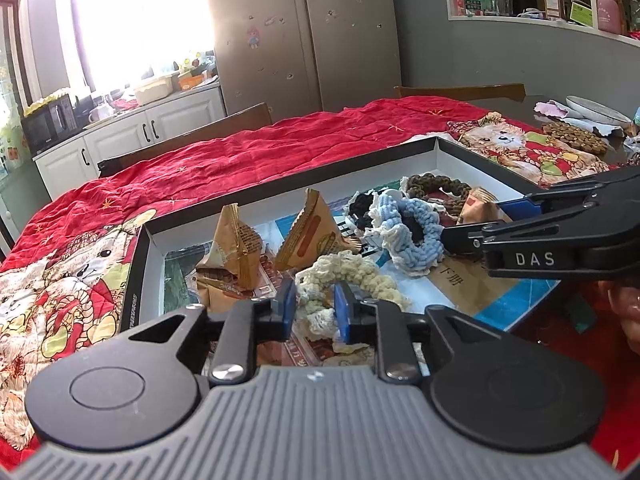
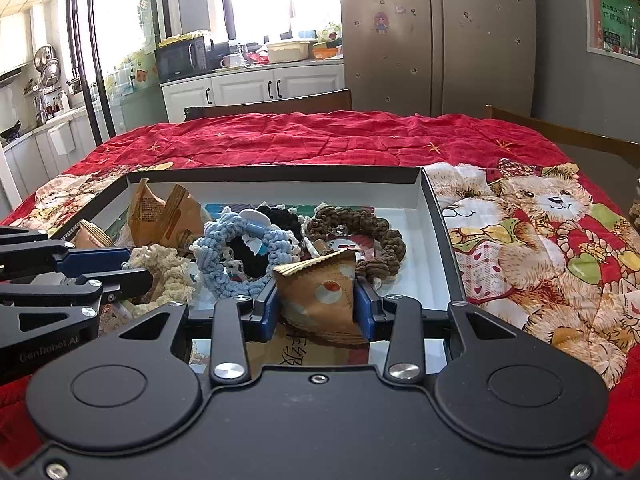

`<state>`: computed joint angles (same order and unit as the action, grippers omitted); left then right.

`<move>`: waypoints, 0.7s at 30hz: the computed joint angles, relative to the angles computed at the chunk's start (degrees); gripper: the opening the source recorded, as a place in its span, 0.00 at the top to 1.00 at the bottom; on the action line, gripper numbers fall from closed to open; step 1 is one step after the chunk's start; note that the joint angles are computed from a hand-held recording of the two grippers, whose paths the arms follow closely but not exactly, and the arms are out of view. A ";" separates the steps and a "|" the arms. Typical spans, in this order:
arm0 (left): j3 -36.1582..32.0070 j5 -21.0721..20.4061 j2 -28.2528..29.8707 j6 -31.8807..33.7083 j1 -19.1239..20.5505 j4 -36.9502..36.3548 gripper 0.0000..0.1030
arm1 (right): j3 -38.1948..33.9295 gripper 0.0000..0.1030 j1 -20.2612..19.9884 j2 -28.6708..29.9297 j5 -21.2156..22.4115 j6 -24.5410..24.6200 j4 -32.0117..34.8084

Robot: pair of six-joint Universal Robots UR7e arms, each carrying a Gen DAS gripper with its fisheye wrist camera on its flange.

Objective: Organize objects
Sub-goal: 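Lower the triangle and cream ring into the box and open both grippers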

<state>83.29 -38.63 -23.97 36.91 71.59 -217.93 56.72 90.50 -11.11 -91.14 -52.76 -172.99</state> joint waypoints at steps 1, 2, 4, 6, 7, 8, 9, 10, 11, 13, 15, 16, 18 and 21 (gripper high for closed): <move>0.04 -0.07 -0.02 0.00 0.00 -0.05 0.59 | -0.04 0.62 0.00 0.00 0.13 0.05 0.10; 0.11 -0.16 -0.06 -0.01 0.01 -0.09 0.58 | -0.03 0.61 0.00 -0.03 0.25 0.06 0.19; 0.16 -0.13 -0.03 0.24 -0.04 -0.52 0.57 | 0.21 0.59 -0.05 -0.14 0.52 0.04 -0.01; 0.29 -0.16 -0.07 0.25 -0.11 -0.80 0.53 | 0.54 0.57 -0.07 -0.28 0.86 -0.11 -0.44; 0.33 -0.18 -0.09 0.27 -0.15 -1.00 0.49 | 0.81 0.55 -0.10 -0.39 1.17 -0.13 -0.77; 0.41 -0.22 -0.11 0.32 -0.21 -1.24 0.47 | 0.91 0.51 -0.12 -0.43 1.48 -0.15 -0.95; 0.48 -0.27 -0.12 0.40 -0.25 -1.48 0.47 | 1.03 0.49 -0.12 -0.44 1.72 -0.19 -1.37; 0.59 -0.30 -0.17 0.42 -0.32 -1.64 0.46 | 1.34 0.49 -0.15 -0.54 1.95 -0.31 -1.89; 0.72 -0.33 -0.22 0.41 -0.39 -1.81 0.46 | 1.52 0.49 -0.18 -0.64 2.16 -0.50 -2.22; 1.10 -0.45 -0.35 0.50 -0.58 -2.38 0.43 | 2.01 0.47 -0.17 -0.85 2.46 -0.77 -2.92; 1.51 -0.56 -0.42 0.82 -0.85 -3.28 0.40 | 2.68 0.46 -0.17 -1.27 3.04 -1.05 -3.47; 1.69 -0.62 -0.49 0.99 -0.97 -3.77 0.38 | 3.04 0.45 -0.19 -1.48 3.44 -1.09 -3.85; 2.05 -0.67 -0.64 1.17 -1.21 -4.69 0.36 | 3.83 0.44 -0.26 -1.94 4.33 -1.06 -4.55; 2.64 -0.70 -1.01 1.18 -1.53 -5.76 0.34 | 4.49 0.43 -0.24 -2.38 4.97 -0.91 -5.08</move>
